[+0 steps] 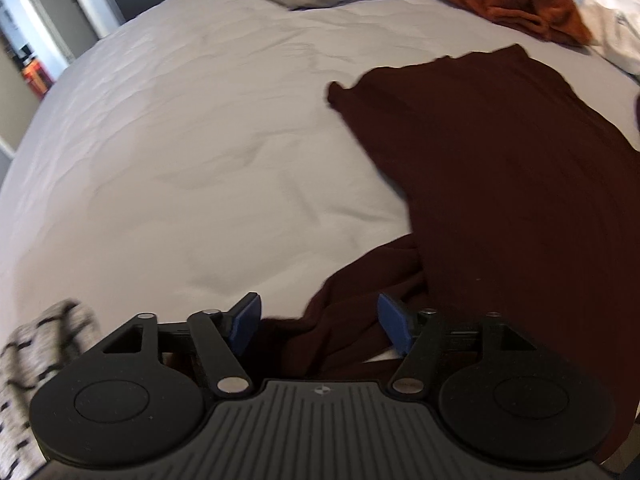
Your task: Fold clothes
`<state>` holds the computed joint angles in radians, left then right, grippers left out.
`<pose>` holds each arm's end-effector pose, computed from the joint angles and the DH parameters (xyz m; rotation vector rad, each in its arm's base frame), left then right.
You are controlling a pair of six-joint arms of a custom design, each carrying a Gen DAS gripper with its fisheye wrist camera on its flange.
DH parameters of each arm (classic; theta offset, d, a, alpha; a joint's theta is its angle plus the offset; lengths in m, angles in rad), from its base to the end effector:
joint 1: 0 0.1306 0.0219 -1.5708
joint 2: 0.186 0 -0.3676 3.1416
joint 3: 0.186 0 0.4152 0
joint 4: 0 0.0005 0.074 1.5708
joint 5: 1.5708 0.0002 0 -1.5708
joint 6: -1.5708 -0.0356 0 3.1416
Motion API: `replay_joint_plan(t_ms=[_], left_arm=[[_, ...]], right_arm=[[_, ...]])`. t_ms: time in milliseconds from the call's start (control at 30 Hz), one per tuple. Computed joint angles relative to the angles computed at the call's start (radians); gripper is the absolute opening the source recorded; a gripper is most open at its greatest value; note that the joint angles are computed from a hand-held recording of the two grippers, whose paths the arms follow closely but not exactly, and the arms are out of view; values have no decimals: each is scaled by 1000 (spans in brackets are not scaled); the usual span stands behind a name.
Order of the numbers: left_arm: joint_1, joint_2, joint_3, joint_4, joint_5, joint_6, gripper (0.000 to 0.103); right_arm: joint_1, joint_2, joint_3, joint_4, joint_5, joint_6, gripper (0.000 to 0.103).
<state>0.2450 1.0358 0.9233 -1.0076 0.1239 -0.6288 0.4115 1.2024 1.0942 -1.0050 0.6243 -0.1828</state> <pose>0.3468 0.0816 0.3309 0.5485 2.6234 0.1093 0.3873 0.1458 0.3549 -0.0973 2.4728 -0.5932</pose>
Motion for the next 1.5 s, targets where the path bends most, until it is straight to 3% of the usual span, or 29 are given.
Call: replay_joint_plan(t_ms=[133, 200, 233, 300, 400, 533, 733, 767, 800, 833, 900, 1000, 1100, 1167, 1267, 1500], left_arm=[[-44, 52, -2, -31, -56, -39, 65], [-64, 71, 0, -40, -86, -36, 56], [-66, 79, 11, -43, -94, -2, 51], [-63, 102, 44, -58, -103, 89, 22], [-13, 116, 86, -64, -60, 242, 13], [31, 67, 80, 30, -111, 357, 12], [117, -7, 55, 211, -203, 632, 15], [127, -8, 59, 226, -211, 675, 18], [136, -3, 67, 236, -222, 712, 29], [139, 2, 73, 239, -230, 731, 47], [133, -5, 61, 275, -230, 712, 57], [103, -12, 56, 316, -232, 665, 57], [59, 9, 82, 331, -191, 689, 58], [32, 34, 99, 326, -145, 701, 58], [-6, 78, 120, 322, -82, 714, 56], [-63, 235, 171, 327, 54, 726, 41]], right_arm=[[35, 31, 25, 20, -4, 39, 79], [51, 45, 35, 32, -5, 61, 79], [58, 52, 40, 37, -5, 70, 79], [68, 69, 54, 40, -6, 85, 79], [79, 92, 72, 43, -5, 96, 79], [93, 110, 87, 51, -11, 110, 79], [110, 133, 103, 47, -15, 123, 79], [112, 137, 105, 46, -16, 124, 79], [113, 141, 108, 44, -17, 124, 79], [114, 146, 111, 42, -21, 118, 79], [116, 157, 120, 37, -36, 99, 79], [113, 172, 136, 54, -110, 45, 78], [118, 194, 159, 106, -213, 3, 76], [124, 216, 180, 139, -279, -23, 69], [132, 272, 232, 174, -366, -76, 54], [129, 413, 337, 283, -555, -271, 44]])
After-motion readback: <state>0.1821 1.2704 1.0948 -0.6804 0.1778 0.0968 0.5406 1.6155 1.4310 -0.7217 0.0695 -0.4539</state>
